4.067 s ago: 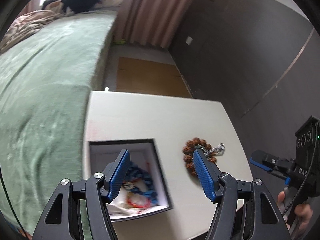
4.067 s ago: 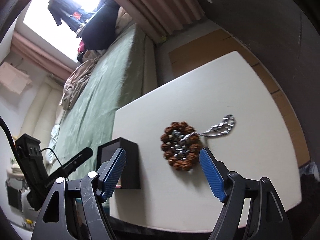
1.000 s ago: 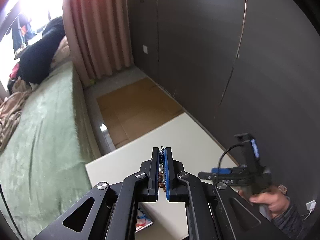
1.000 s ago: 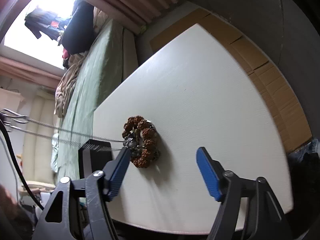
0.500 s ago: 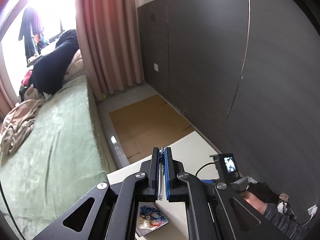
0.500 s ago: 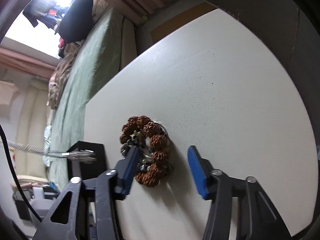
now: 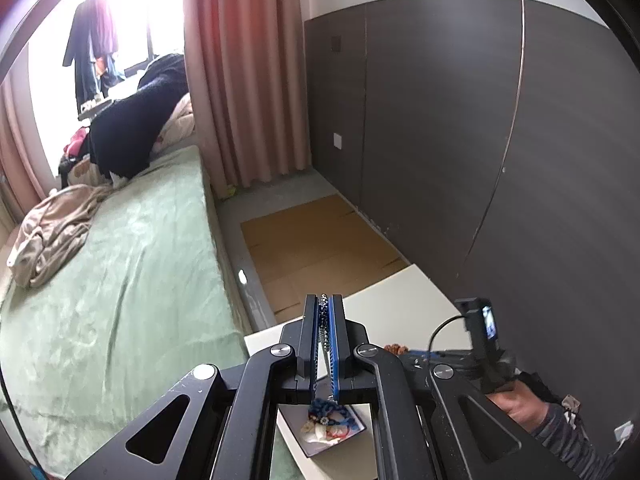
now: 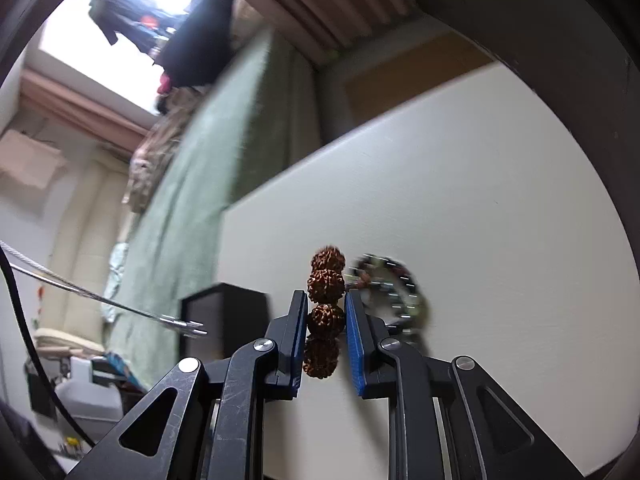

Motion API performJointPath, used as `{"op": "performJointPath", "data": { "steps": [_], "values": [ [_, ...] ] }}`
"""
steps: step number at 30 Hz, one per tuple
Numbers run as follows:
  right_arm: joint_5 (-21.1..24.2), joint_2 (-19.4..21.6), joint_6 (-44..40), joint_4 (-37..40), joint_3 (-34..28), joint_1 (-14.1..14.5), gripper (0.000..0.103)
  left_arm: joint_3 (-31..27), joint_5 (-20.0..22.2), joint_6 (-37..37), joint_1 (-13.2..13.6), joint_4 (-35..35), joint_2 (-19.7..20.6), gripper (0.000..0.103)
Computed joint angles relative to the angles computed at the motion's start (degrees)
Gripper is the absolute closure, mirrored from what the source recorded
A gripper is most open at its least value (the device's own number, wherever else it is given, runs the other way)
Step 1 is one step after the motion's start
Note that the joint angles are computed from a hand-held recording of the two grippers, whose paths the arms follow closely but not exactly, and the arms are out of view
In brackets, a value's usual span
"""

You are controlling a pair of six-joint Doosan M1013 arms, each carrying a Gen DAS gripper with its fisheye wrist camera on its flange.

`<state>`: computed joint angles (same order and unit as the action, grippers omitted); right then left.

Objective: Organize jewelry
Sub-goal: 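Hold the chain over the box with the left tool while the right tool grasps the brown bead bracelet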

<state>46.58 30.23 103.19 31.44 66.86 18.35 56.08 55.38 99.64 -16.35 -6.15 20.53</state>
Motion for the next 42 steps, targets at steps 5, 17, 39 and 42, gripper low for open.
{"op": "performJointPath", "data": {
  "steps": [5,17,39,42],
  "values": [
    [-3.19,-1.89,-1.88,1.69,1.35,0.47,0.083,2.0,-0.1,0.84,0.52,-1.32,-0.56,0.099],
    [-6.0,-3.66,-2.51,1.86,2.17,1.48,0.083,5.72,1.37,0.74,1.93,-2.49,-0.56,0.099],
    [-4.65,-3.01,-3.7,2.51,1.43,1.51,0.083,2.38,-0.01,2.08,1.68,-6.61,1.06,0.099],
    [-5.2,-3.3,-4.47,3.58,1.81,1.42,0.083,2.16,2.26,1.65,1.63,-7.07,2.31,0.099]
  ]
}}
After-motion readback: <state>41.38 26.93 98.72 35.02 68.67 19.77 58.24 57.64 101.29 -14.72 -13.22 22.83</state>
